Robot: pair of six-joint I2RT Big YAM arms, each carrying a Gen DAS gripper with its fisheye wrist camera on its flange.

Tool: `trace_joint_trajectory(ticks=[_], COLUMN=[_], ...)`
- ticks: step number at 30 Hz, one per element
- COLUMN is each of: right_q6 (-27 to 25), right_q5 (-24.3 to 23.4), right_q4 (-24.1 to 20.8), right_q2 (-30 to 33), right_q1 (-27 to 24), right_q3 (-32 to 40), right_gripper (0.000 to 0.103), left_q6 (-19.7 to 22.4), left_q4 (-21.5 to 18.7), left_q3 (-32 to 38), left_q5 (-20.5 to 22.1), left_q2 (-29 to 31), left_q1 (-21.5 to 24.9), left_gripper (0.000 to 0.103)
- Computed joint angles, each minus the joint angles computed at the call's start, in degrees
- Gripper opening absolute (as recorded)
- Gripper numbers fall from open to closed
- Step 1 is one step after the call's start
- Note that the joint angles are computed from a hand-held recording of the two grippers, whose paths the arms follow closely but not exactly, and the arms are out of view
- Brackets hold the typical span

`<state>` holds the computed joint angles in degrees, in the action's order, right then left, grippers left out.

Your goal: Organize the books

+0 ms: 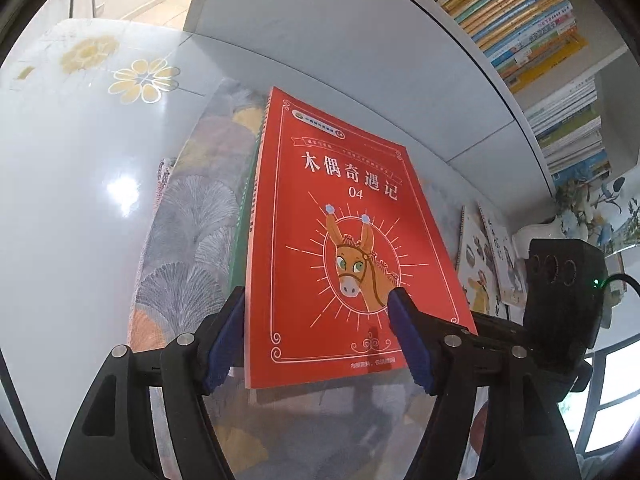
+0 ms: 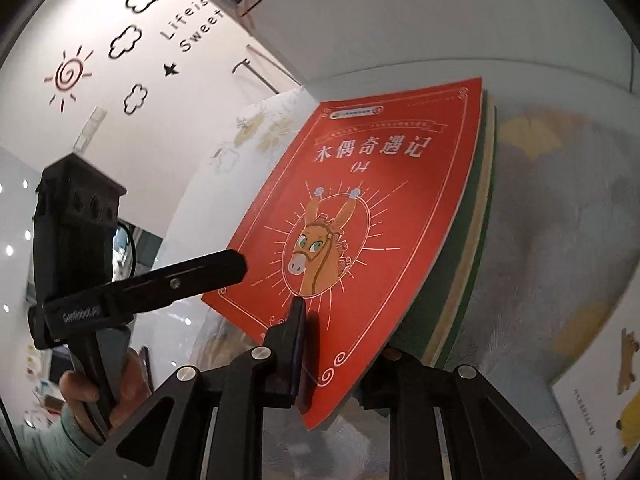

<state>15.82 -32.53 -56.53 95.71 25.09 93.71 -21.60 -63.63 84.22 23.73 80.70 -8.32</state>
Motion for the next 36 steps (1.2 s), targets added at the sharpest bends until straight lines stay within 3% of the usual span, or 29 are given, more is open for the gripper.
trace_joint_trajectory(ticks=[5, 8, 11, 13, 19, 22, 27, 31, 36], right_q6=[2.3, 4.2, 5.5, 6.4, 7.4, 7.4, 11.1, 11.0, -1.2], right_q5=[2.5, 3.9, 3.3, 5.6, 12.0, 18.0, 25.4, 18.8, 13.6], right_q4=[-2.3, -3.3, -5.6, -8.2, -13.5, -16.0, -20.2, -20.3, -20.3], right_q2=[0.6, 0.5, 0.7, 0.2, -9.8, -18.8, -33.9, -44.0, -45.4], right_q1=[0.3, 1.1, 1.1, 1.4, 0.4, 0.4, -2.2, -14.9, -31.6], right_q3=[1.8, 2.3, 3.7, 4.3, -4.7, -12.1, -23.6, -31.9, -30.6], right_gripper=[0.021, 0.030, 0.050, 0.053, 0.053, 0.053, 0.069, 0.069, 0.069], left_q6=[-1.5, -1.9, -3.1, -2.2, 10.3, 16.1, 13.8, 9.8, 3.2], left_q4=[-0.2, -0.4, -1.3, -2.7, -14.1, -18.3, -16.8, -15.4, -14.3], left_q3=[0.2, -0.7, -2.8, -4.1, -4.6, -2.9, 1.1, 8.1, 18.7], left_q5=[-1.0, -0.8, 1.8, 3.2, 10.0, 7.4, 6.7, 3.5, -1.0], left_q2=[-0.2, -1.5, -3.6, -5.4, -6.8, -6.6, -5.2, -1.1, 7.8], left_q1=[0.9, 2.5, 5.5, 7.3, 9.0, 4.6, -6.7, -18.3, -29.1], left_gripper=[0.069, 0.069, 0.069, 0.069, 0.071, 0.071, 0.071, 0.072, 0.072])
